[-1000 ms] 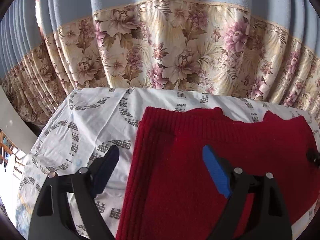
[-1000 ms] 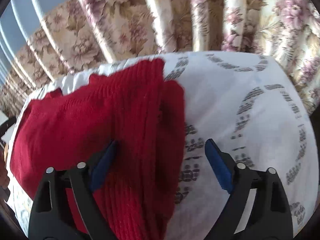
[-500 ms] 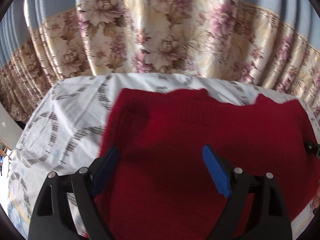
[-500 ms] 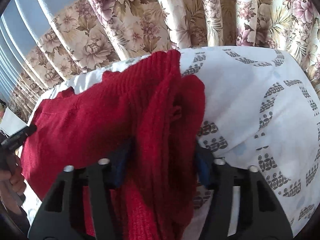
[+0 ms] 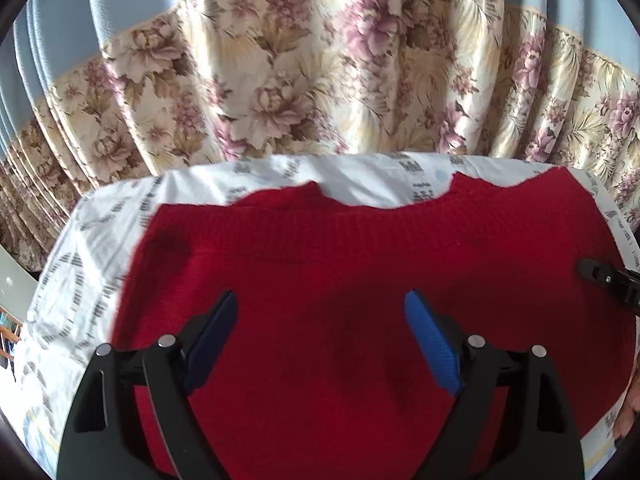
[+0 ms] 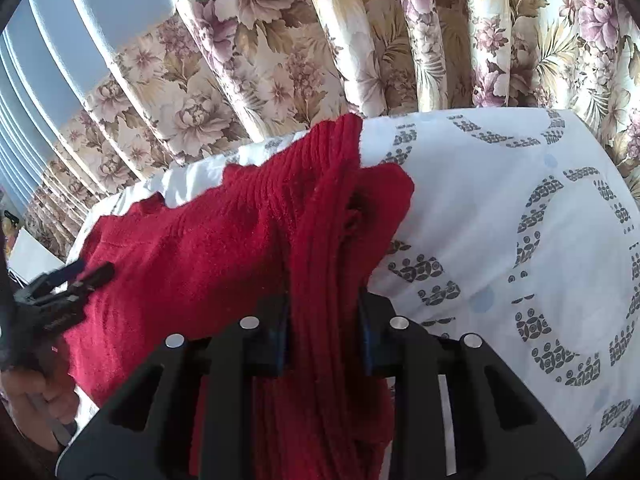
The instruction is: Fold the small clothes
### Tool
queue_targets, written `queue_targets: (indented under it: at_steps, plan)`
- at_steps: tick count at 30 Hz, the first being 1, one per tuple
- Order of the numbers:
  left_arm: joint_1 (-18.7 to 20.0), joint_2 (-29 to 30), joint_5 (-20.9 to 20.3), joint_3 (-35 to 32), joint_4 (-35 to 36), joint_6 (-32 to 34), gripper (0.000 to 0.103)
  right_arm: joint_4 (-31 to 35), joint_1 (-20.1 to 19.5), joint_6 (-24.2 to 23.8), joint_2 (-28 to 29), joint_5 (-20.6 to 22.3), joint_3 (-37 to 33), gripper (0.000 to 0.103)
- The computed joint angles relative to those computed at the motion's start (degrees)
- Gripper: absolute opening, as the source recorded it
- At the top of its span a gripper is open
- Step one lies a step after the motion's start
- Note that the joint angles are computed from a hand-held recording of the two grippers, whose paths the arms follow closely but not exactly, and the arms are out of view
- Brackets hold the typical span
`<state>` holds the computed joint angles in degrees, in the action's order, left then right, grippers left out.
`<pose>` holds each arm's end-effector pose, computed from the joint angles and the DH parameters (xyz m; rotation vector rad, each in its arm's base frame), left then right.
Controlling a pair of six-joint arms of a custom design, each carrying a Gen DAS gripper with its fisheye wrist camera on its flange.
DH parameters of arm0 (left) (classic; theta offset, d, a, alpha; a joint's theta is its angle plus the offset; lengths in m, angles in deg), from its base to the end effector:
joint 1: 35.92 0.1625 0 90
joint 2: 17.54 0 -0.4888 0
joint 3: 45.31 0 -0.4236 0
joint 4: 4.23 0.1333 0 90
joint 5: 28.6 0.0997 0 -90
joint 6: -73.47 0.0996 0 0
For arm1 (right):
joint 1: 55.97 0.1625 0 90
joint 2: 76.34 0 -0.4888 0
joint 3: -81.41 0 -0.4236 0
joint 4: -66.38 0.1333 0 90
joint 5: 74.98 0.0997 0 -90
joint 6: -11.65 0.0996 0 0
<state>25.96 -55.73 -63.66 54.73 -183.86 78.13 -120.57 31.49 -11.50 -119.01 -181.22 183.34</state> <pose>-0.1399 -0.7177 0.0871 0.3469 2.1743 -0.7596 0.0737 -0.7173 0.1150 0.3428 -2.5976 0.7878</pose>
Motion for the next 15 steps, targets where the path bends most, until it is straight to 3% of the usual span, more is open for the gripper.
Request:
queue_targets:
  at_steps: [5, 8, 11, 15]
  plan:
    - [-0.18, 4.15, 3.06, -3.89, 3.05, -0.08, 0.086, -0.16, -0.07, 0.99, -1.41, 3.16, 0.96, 0.026]
    - [0.29, 6.15, 5.65, -5.16, 0.26, 1.86, 0.096, -0.16, 0.0, 1.5, -2.03, 4.75, 1.42, 0.026]
    - [0.72, 4.25, 3.39, -4.46, 3.21, -0.66, 0.096, 0.39, -0.01, 2.71, -3.13, 7.85, 2.11, 0.025]
    - [-0.03, 2.16, 4.7, -1.62, -4.41, 5.86, 0.096, 1.05, 0.67, 4.43, -4.04, 12.08, 2.64, 0.024]
